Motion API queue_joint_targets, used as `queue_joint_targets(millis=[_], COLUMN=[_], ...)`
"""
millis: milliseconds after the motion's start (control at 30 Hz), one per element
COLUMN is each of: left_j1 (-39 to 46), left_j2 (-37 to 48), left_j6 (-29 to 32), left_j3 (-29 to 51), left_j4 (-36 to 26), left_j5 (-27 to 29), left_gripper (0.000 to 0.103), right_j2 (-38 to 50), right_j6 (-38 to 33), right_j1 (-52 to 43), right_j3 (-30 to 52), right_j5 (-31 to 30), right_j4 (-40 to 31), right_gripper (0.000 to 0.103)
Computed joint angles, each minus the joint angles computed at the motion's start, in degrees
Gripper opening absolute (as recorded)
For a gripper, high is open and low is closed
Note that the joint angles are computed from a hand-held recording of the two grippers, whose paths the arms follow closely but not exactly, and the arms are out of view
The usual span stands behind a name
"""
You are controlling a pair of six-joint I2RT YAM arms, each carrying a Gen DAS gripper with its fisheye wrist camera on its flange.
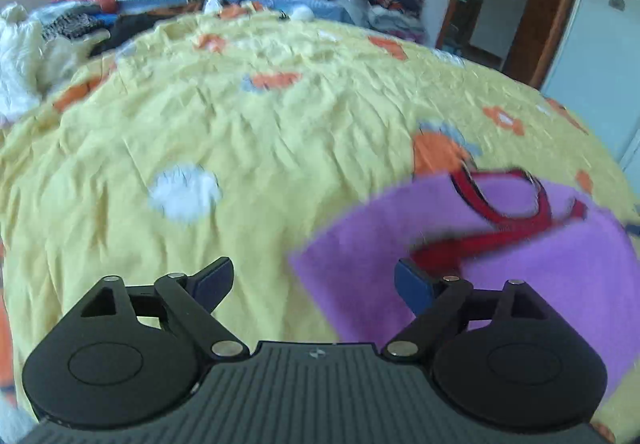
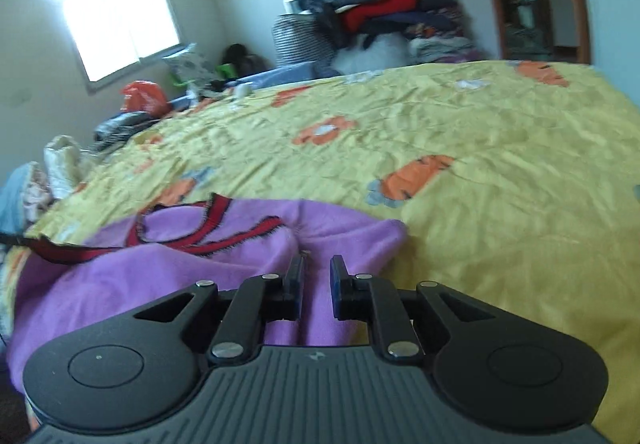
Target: Fold small clothes
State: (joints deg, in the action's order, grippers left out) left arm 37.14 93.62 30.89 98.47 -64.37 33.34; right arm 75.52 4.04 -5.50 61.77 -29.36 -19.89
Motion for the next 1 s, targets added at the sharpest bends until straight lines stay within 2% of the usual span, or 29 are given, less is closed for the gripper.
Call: queue_joint_targets(millis=[33, 100, 133, 167, 200, 267, 300, 367, 400, 467, 533, 567, 600, 700, 733, 767, 800, 833, 867, 900, 967, 1000], left_j1=[0.4, -0.8, -1.9, -3.2, -4.3, -5.7, -6.0, -4.9, -4.4, -5.0, -7.1, -9.1, -12.2, -23.6, -25.9, -27.6, -28.8, -28.9, -27.5, -25.6, -22.1, -19.9], left_j2=[-0.1, -2.2, -3.3, -3.5, -3.5, -2.8, -1.8, 0.9, 1.2, -0.9, -4.0, -7.2, -11.8, -25.9, -27.7, -28.1, -27.8, -26.1, -23.7, -21.6, -18.0, -16.3], left_j6=[2.2, 3.5, 3.1, 2.4, 1.4, -0.8, -2.5, -4.6, -5.2, -5.0, -0.6, 1.7, 4.1, 10.7, 11.9, 12.1, 11.5, 10.1, 8.5, 6.4, 2.6, 1.5], left_j3=[-0.2, -3.3, -5.1, -5.9, -6.4, -6.3, -4.9, -0.4, 1.1, 1.0, -1.0, -4.6, -10.2, -29.6, -33.1, -35.0, -36.2, -35.6, -33.7, -32.1, -28.5, -26.0], left_j4=[-2.8, -3.0, -1.8, -0.7, 0.8, 2.6, 2.3, -0.6, -1.5, -0.5, -2.1, -0.7, 3.6, 21.6, 24.7, 26.4, 28.2, 27.9, 26.2, 25.0, 22.8, 20.7], left_j5=[2.0, 2.0, 1.1, 0.0, -0.6, -0.7, -0.3, 4.8, 6.8, 5.6, 4.4, 2.4, -2.2, -18.1, -20.2, -21.6, -23.6, -23.9, -21.9, -20.1, -17.1, -14.4], left_gripper=[0.087, 0.09, 0.092, 0.094, 0.094, 0.095, 0.095, 0.096, 0.1, 0.103, 0.103, 0.103, 0.103, 0.101, 0.101, 0.092, 0.073, 0.061, 0.039, 0.022, 0.012, 0.012], right_j2=[2.1, 7.9, 10.5, 12.6, 14.1, 17.7, 19.1, 20.0, 19.7, 19.3, 18.9, 18.7, 18.6, 17.8, 17.7, 17.6, 17.4, 17.4, 17.3, 16.9, 16.0, 15.5], right_j6=[0.4, 0.9, 1.2, 1.3, 0.9, -0.7, -2.2, -4.9, -6.8, -8.4, -8.3, -8.1, -8.1, -7.2, -7.0, -6.9, -6.9, -6.9, -6.8, -6.5, -5.7, -5.4], right_j1=[0.7, 2.5, 3.6, 4.3, 5.0, 6.7, 7.0, 9.0, 10.3, 10.8, 10.5, 10.3, 10.2, 10.2, 10.1, 10.1, 10.1, 10.0, 9.9, 9.8, 9.2, 8.8], right_j3=[2.1, 8.0, 10.6, 12.4, 13.7, 18.4, 20.2, 21.8, 21.7, 21.0, 20.4, 20.0, 19.5, 18.1, 18.0, 18.0, 17.8, 17.7, 17.6, 17.0, 15.6, 14.6], right_j5=[-0.2, 0.1, 1.1, 0.8, 1.3, 3.3, 1.7, 3.9, 6.5, 7.6, 7.0, 6.8, 6.7, 6.8, 6.7, 6.8, 7.0, 6.9, 6.7, 6.6, 5.8, 5.3], right_j4=[-0.4, -3.6, -4.8, -4.9, -4.8, -9.0, -10.8, -13.2, -13.2, -12.6, -12.0, -11.5, -11.0, -9.8, -9.9, -9.6, -9.5, -9.5, -9.4, -8.8, -7.3, -6.2], right_gripper=[0.015, 0.039, 0.07, 0.085, 0.083, 0.082, 0.077, 0.049, 0.045, 0.037, 0.021, 0.02, 0.02, 0.02, 0.02, 0.02, 0.019, 0.018, 0.017, 0.015, 0.009, 0.007])
